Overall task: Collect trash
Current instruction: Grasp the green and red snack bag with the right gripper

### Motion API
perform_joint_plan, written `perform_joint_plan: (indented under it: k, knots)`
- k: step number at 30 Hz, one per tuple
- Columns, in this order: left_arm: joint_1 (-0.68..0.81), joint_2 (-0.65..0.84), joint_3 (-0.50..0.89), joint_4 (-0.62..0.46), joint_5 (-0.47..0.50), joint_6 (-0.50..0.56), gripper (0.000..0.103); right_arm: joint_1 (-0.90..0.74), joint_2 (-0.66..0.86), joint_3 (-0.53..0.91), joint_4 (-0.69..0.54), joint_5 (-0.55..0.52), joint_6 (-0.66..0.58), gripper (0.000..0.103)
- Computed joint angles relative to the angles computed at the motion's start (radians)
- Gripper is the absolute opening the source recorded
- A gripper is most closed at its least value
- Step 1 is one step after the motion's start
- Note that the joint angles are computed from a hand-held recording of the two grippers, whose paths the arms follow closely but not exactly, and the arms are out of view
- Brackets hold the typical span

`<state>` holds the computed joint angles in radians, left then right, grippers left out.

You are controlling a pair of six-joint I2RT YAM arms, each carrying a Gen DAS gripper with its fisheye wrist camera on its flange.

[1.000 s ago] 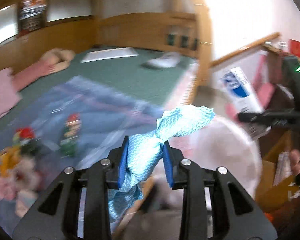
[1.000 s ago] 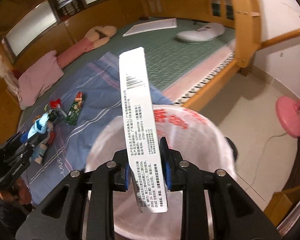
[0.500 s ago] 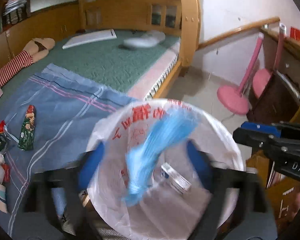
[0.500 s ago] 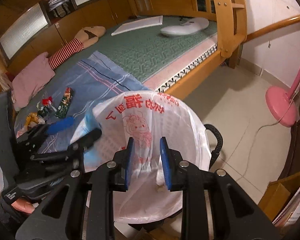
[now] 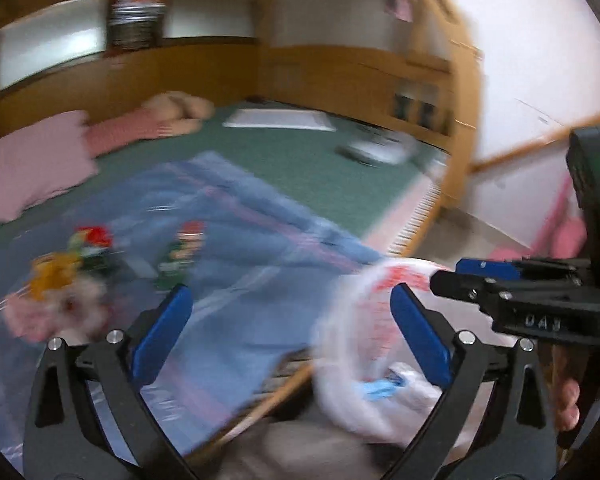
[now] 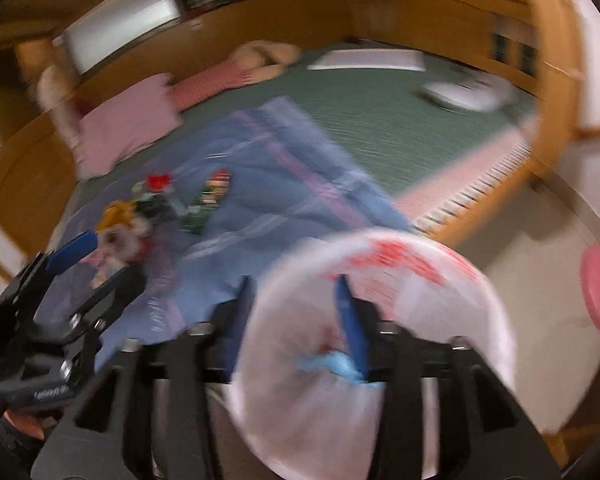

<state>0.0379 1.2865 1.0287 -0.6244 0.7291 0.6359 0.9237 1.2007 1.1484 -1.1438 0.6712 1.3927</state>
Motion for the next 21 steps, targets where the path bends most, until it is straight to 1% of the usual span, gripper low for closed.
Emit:
perform_joint_plan:
  k: [1, 2, 3, 5, 7, 10, 13, 15, 16, 21]
  knots:
    - [0.056, 0.027, 0.024, 0.009, 0.003, 0.004, 0.1, -0.061, 0.035, 0.011, 0.11, -0.034, -0.11, 0.069]
    - [0.102, 0.053, 0.045, 0.018, 0.003, 0.006, 0.1, -0.107, 0.068, 0.02, 0.196, -0.066, -0.185, 0.073]
    - [0.169, 0.094, 0.077, 0.032, 0.001, 0.009, 0.1, -0.169, 0.113, 0.027, 0.317, -0.127, -0.282, 0.075]
    - [0.255, 0.157, 0.127, 0.065, -0.015, -0.001, 0.1, -0.254, 0.206, 0.069, 0.432, -0.212, -0.364, 0.076]
    - [0.319, 0.225, 0.189, 0.08, -0.032, -0.016, 0.1, -0.337, 0.353, 0.157, 0.506, -0.294, -0.42, 0.077]
    - [0.404, 0.324, 0.282, 0.086, -0.043, -0.04, 0.1, -0.422, 0.563, 0.318, 0.517, -0.377, -0.454, 0.077]
    - [0.458, 0.402, 0.36, 0.085, -0.061, -0.066, 0.1, -0.489, 0.769, 0.495, 0.488, -0.435, -0.484, 0.077]
    - [0.482, 0.458, 0.411, 0.089, -0.08, -0.075, 0.1, -0.524, 0.907, 0.635, 0.439, -0.471, -0.492, 0.077]
    - [0.491, 0.471, 0.423, 0.089, -0.084, -0.075, 0.1, -0.537, 0.954, 0.68, 0.426, -0.481, -0.496, 0.077]
    - [0.521, 0.571, 0.516, 0.079, -0.103, -0.094, 0.1, -0.585, 1.198, 0.989, 0.286, -0.495, -0.51, 0.077]
